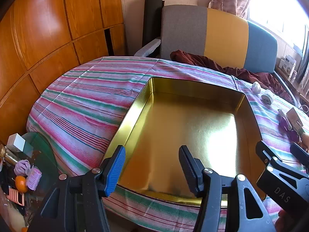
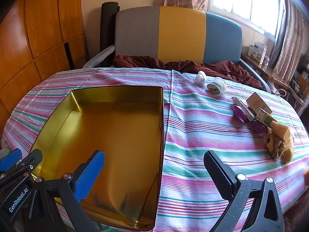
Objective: Organize objects
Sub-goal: 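Move both tools from the gold tray toward the scattered objects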
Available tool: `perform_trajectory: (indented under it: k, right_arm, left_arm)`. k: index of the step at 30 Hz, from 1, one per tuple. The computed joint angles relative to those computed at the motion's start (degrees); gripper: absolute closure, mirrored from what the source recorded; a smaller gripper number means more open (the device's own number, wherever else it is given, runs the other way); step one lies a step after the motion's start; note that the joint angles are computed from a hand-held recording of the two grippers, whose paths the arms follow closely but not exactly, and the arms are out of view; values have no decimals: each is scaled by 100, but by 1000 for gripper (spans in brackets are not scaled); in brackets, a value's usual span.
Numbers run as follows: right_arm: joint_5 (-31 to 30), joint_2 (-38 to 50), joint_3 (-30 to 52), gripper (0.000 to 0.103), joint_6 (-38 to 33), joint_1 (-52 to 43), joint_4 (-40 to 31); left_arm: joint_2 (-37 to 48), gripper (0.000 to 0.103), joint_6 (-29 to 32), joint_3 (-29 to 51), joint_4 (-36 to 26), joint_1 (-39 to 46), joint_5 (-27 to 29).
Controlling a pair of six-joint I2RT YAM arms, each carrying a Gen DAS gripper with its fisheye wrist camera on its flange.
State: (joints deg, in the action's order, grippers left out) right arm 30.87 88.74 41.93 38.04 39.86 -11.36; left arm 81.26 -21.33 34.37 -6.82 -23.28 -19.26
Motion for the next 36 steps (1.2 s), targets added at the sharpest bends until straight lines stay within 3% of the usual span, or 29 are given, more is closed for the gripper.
perform_trajectory:
  k: [6, 13, 21, 27, 30, 33, 36]
  right_arm:
    - [-58, -384, -287, 0, -90, -101, 241]
    - [-111, -1035, -671, 0, -727, -440, 425]
    - [-429, -1590, -1188, 0, -1369, -1298, 185]
    - [-541, -2279, -2104, 0, -1786, -2228, 346]
    - [-1056, -2760, -2687, 0, -2193, -3139, 678]
    - [-1815, -3220, -3245, 0, -2811, -4377, 1104]
    - [-2680, -2945, -3445, 4, -3424, -5732, 1787]
  left_arm:
    - [-65, 45, -17, -36, -16, -82, -7]
    - [-75, 45, -107, -42, -22, -156, 239]
    - [-7, 45, -95, -127, 171, -588, 502]
    - [24, 45, 4, -271, 475, -1015, 1009]
    - [-77, 45, 8, -398, 733, -1189, 1423]
    - [-105, 45, -70, -401, 802, -1468, 1474]
    - [-35, 45, -140, -320, 795, -1824, 1338]
